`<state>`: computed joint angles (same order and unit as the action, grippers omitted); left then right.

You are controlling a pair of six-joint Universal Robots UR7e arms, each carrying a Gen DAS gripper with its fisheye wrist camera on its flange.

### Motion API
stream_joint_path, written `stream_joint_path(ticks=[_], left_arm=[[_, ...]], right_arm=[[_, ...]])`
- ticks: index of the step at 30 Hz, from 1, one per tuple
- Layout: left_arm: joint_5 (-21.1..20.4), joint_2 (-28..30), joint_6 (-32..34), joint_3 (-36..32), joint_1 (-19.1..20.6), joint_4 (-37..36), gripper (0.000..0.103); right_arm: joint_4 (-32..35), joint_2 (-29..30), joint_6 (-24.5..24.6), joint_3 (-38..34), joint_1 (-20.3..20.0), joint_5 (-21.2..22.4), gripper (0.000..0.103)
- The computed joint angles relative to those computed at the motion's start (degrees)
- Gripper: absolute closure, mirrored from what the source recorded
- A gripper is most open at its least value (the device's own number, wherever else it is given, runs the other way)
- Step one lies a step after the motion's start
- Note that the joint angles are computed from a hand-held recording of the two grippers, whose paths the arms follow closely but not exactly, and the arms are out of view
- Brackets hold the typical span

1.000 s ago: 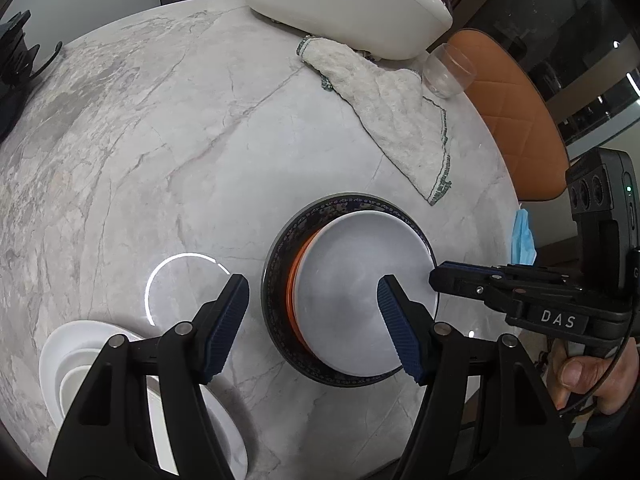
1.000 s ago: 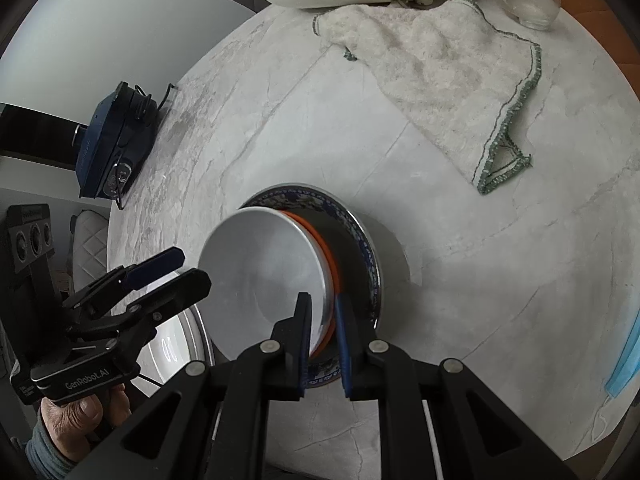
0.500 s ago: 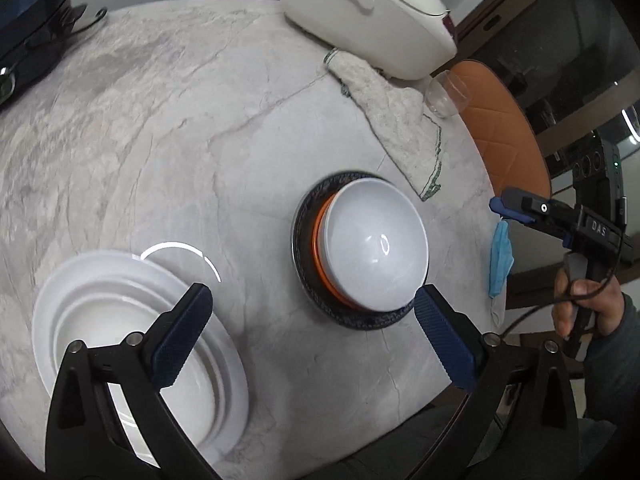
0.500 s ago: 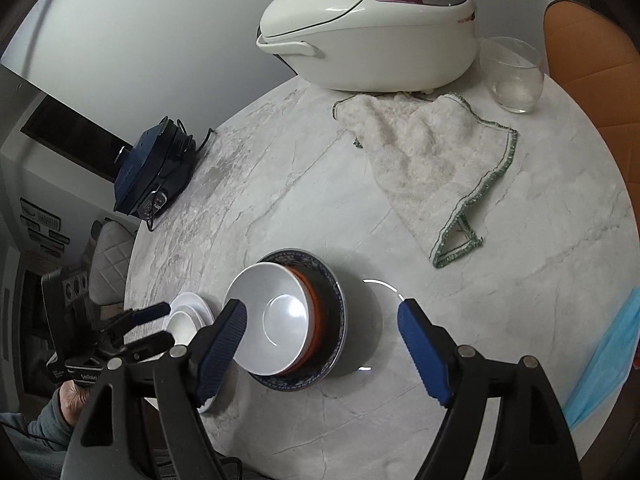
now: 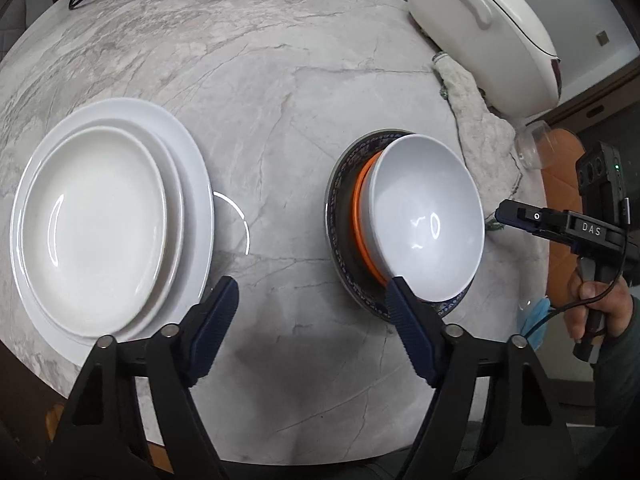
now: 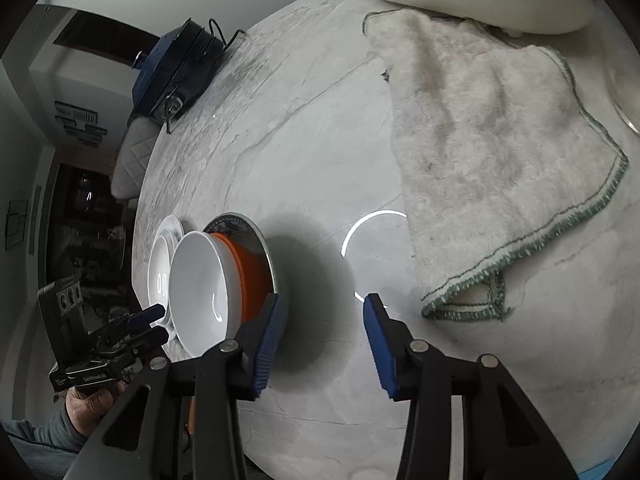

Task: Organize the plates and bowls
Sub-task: 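Close both tools on the rim of the nested bowl stack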

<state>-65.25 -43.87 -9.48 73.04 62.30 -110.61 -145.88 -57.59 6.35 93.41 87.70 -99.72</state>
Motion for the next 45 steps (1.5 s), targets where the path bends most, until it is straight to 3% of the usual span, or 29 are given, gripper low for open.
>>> stream_joint_path(ticks=[7, 14, 21, 23, 25, 27, 37, 45], left_arm=[[-2.9, -0.6, -3.8, 1.8, 1.2, -1.9, 0.04], [-7.0, 2.5, -4.9, -2.7, 3.2, -1.1, 0.043], [-8.0, 5.9, -4.9, -8.2, 4.3, 2.7, 0.043], [-8.0, 6.5, -3.7, -9.0, 4.4, 2.8, 0.047], [-8.6, 7.2, -3.0, -10.0, 4.5, 3.1, 0.066], [-8.9, 7.5, -2.3, -10.3, 4.4, 3.4, 0.074], [-9.4, 8.9, -1.9, -11.9, 4.8, 3.9, 0.075], [-9.1, 9.8, -1.3, -13.0, 4.5, 4.7, 0.082]], right_arm=[[4.7, 1.3, -2.8, -2.7, -0.5, 1.9, 0.057], [7.8, 2.9, -3.9, -5.0, -1.0, 2.8, 0.061], [10.4, 3.3, -4.6, -6.5, -1.6, 3.3, 0.064], [11.0, 3.1, -4.8, -6.5, -1.8, 4.2, 0.065], [11.6, 2.7, -5.5, -6.5, -2.0, 5.2, 0.065], [12.6, 2.8, -6.5, -7.1, -2.0, 5.7, 0.065], [14.2, 4.0, -8.2, -8.6, -2.1, 8.2, 0.067], [17.5, 6.4, -8.9, -11.9, -1.6, 8.0, 0.079]])
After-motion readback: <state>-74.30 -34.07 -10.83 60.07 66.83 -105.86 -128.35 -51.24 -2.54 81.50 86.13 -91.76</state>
